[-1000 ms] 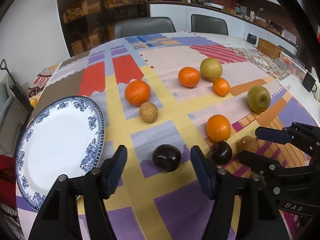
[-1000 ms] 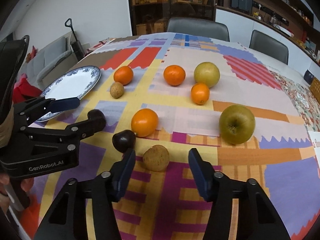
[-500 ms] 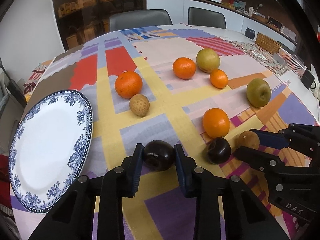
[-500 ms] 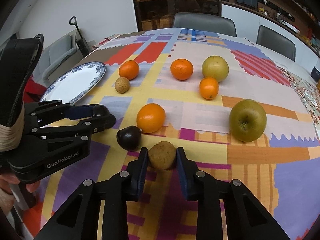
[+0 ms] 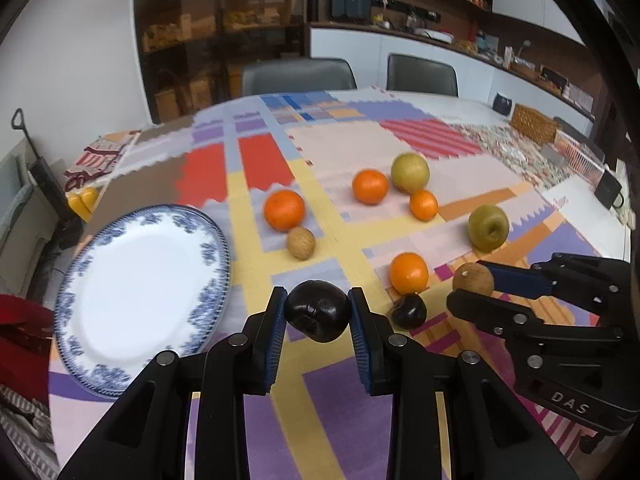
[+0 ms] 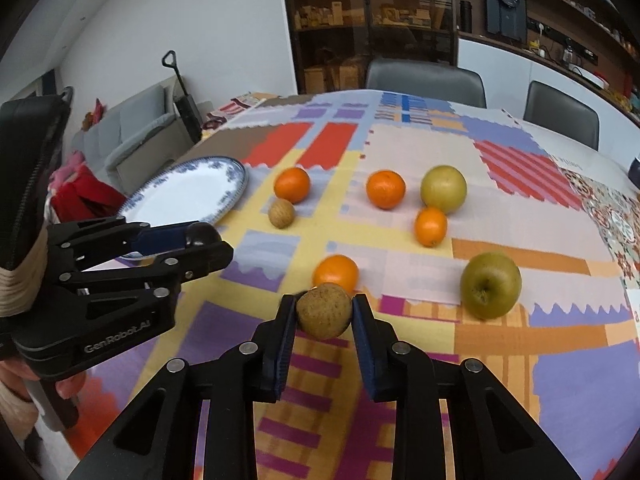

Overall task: Organize fruits
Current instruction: 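Carry plum and kiwi to the blue-rimmed plate and open both grippers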

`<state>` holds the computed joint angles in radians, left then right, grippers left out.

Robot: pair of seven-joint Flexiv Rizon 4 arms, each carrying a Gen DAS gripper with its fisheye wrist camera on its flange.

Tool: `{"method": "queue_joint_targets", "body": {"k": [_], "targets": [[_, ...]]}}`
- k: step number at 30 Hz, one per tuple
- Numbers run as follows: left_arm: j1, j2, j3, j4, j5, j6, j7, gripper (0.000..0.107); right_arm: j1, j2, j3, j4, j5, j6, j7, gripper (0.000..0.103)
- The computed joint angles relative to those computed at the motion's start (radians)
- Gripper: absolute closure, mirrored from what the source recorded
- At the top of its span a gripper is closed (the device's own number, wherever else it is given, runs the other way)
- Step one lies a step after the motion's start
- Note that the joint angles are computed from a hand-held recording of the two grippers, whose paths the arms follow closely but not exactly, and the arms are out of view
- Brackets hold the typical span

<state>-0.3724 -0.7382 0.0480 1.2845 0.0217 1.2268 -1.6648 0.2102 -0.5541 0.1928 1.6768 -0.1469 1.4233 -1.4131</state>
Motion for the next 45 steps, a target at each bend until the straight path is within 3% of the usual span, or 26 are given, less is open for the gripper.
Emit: {"method": "queue_joint_targets", "body": {"k": [12, 23, 32, 37, 45], "targets": [[-0.024, 0.113, 0.1, 0.124, 0.079, 0.115, -0.126, 0.076, -0.027, -0.015, 0.107, -0.07, 0.047, 0.021, -0.11, 0.074], [-0.034, 0.151, 0.202, 0.154, 0.18, 0.107, -0.272, 0.076, 0.003, -0.088, 0.168, -0.199, 0.065, 0.012, -0.204, 0.074], [0.024, 0.142, 0.178, 0.167, 0.202, 0.069, -0.31, 0.076, 0.043, -0.164, 0.189, -0.318, 0.095, -0.065, -0.28, 0.074], [0.097, 0.117, 0.114, 0.164, 0.137, 0.039, -0.268, 0.076, 0.081, -0.229, 0.171, -0.445, 0.119, -0.21, -0.291, 0.074], [0.132, 0.071, 0.09, 0.126, 0.09, -0.013, -0.208, 0.076, 0.147, -0.322, 0.107, -0.626, 0.163, -0.382, -0.302, 0.074]]}}
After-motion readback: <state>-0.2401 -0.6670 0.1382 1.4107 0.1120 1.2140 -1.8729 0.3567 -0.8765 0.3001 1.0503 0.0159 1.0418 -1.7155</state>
